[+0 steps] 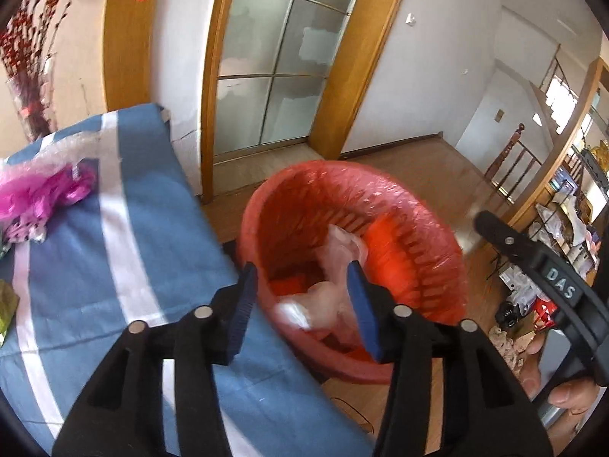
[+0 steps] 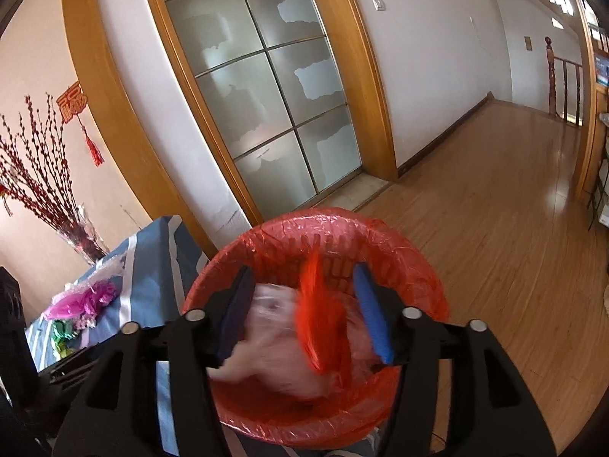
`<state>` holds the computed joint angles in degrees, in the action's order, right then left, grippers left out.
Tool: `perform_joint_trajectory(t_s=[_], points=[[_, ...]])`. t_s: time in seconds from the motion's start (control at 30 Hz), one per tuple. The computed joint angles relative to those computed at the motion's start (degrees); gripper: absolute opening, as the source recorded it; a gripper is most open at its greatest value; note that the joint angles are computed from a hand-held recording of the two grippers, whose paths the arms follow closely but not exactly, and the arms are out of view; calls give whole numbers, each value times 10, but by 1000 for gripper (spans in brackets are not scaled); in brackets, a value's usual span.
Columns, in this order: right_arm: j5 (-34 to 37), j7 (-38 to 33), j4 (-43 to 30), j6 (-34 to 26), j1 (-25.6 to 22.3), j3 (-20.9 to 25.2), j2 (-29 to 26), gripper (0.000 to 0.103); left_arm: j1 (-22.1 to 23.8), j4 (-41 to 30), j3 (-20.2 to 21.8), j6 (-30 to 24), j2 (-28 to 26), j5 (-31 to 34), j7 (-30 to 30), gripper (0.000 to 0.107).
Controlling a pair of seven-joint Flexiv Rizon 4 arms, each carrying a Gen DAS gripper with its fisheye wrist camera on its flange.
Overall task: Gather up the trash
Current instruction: 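Open both tools to drop the red and white bags into the basket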
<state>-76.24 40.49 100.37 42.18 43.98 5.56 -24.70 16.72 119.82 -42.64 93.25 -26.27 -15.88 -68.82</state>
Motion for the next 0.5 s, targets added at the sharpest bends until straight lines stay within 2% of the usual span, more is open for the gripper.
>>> perform_joint_trajectory(t_s=[0.17,0.23,0.33,0.4,0.5], points=[[21,-38,-15,-43,17,4,-7,73,23,27,5,35,22,16,-13,67],[29,-56,-22,-62,24,4,-10,80,55,45,-12,51,31,33,-23,69],[38,-96,-47,-91,41,2,-23,80,62,68,9,73,55,58,-43,74],[37,-113,-59,-85,45,0,-30,80,58,83,40,92,72,73,-58,76],[24,-115,-76,-57,49,-8,-43,80,91,99,41,96,89,93,-82,79]])
